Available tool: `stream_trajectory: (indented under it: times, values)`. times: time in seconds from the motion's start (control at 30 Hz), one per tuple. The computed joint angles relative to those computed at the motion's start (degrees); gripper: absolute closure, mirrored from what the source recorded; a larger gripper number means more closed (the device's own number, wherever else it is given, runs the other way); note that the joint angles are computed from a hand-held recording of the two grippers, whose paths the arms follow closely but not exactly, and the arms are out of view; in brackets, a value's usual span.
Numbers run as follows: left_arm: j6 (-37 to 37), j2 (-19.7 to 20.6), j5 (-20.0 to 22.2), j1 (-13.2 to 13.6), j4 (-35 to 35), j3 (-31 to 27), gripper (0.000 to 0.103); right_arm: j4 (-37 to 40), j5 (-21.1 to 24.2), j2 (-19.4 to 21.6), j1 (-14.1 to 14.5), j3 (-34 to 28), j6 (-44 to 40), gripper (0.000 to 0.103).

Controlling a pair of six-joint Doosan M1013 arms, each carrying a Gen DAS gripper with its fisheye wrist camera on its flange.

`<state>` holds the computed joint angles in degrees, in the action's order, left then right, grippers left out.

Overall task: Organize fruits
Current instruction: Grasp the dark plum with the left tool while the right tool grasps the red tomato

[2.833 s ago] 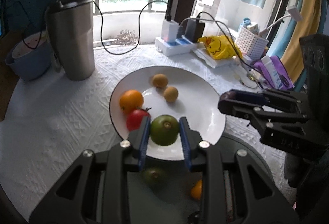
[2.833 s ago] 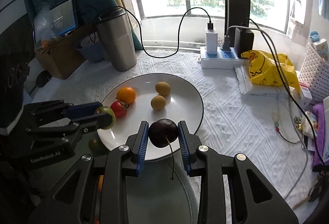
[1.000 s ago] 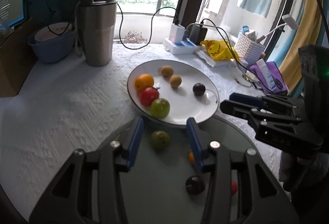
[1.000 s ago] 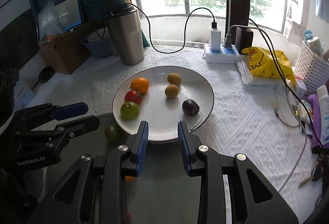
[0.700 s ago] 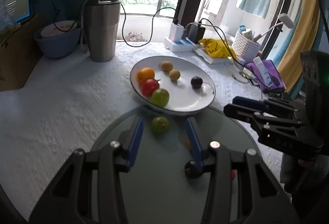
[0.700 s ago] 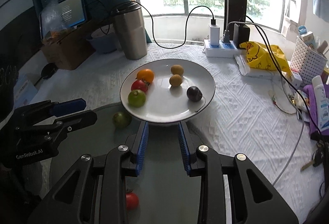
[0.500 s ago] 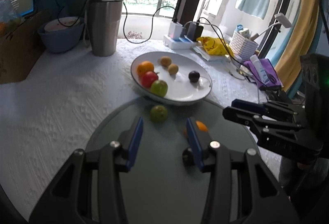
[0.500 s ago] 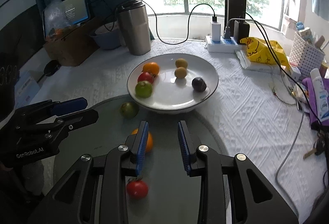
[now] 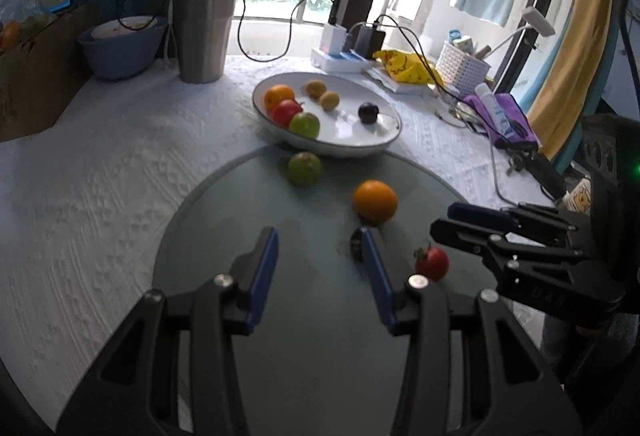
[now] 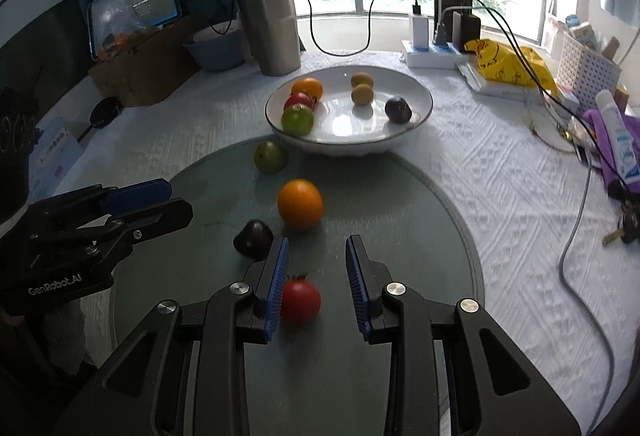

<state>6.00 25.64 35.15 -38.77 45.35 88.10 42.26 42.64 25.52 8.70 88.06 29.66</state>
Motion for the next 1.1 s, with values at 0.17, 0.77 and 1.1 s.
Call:
stream_trajectory:
  times: [0.17, 0.77, 1.1]
  values:
    - [-0.3, 0.0, 0.0, -0.5, -0.1, 0.5, 0.057, 0.7, 0.4, -0.5, -0.1, 1.2, -1.0, 0.071]
    - [8.5, 2.4, -0.6, 0.3, -7.6, -2.3, 0.057, -1.5, 2.5, 0.3, -0.1, 1.4, -3.2, 0.073]
    - [15.3, 4.8, -1.3, 1.5, -14.3, -5.7, 0.057, -0.4, 3.0, 1.5, -1.9, -0.5, -2.5, 0.073]
